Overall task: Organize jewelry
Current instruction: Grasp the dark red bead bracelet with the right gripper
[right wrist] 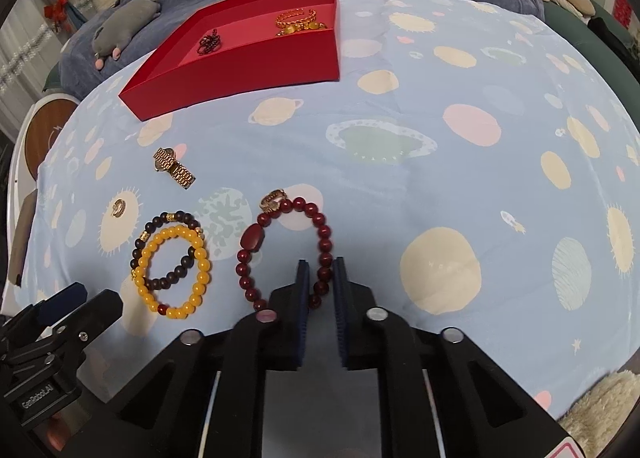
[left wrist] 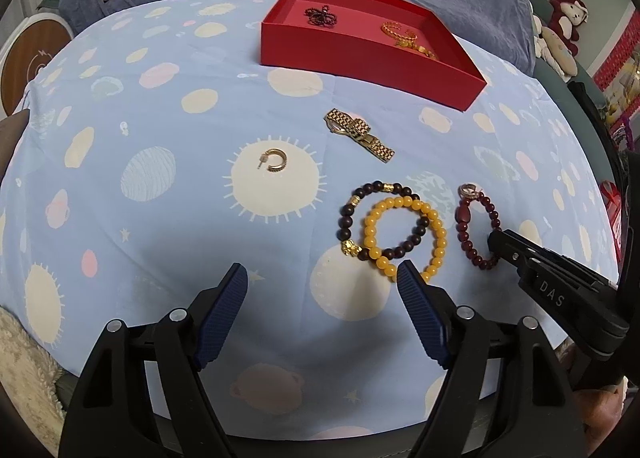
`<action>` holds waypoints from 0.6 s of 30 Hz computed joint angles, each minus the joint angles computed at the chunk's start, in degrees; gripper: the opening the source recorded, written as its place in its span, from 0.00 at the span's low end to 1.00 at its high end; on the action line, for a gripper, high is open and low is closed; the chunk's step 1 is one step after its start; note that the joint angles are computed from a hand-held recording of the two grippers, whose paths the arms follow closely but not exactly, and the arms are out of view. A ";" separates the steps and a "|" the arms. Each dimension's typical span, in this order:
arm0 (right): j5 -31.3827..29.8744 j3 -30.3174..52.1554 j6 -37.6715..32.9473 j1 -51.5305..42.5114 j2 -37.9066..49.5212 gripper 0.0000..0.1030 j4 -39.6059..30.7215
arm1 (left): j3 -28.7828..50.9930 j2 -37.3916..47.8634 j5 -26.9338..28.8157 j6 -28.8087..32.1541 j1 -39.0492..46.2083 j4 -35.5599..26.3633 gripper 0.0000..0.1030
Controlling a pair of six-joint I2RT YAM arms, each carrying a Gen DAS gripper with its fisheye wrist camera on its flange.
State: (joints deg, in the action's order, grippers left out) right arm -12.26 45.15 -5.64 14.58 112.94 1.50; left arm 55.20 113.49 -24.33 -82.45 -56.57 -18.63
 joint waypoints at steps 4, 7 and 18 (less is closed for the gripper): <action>-1.06 -1.49 -0.43 -1.06 -0.91 0.07 0.02 | 1.65 1.70 0.64 0.58 -0.03 -0.15 0.67; -1.44 -2.48 -0.64 -1.37 -1.62 0.07 -0.25 | 2.92 3.04 1.24 0.82 0.17 -0.44 0.64; -1.91 -4.19 -0.96 -1.53 -2.99 0.07 -0.91 | 5.93 5.42 2.98 1.87 2.12 -0.11 0.53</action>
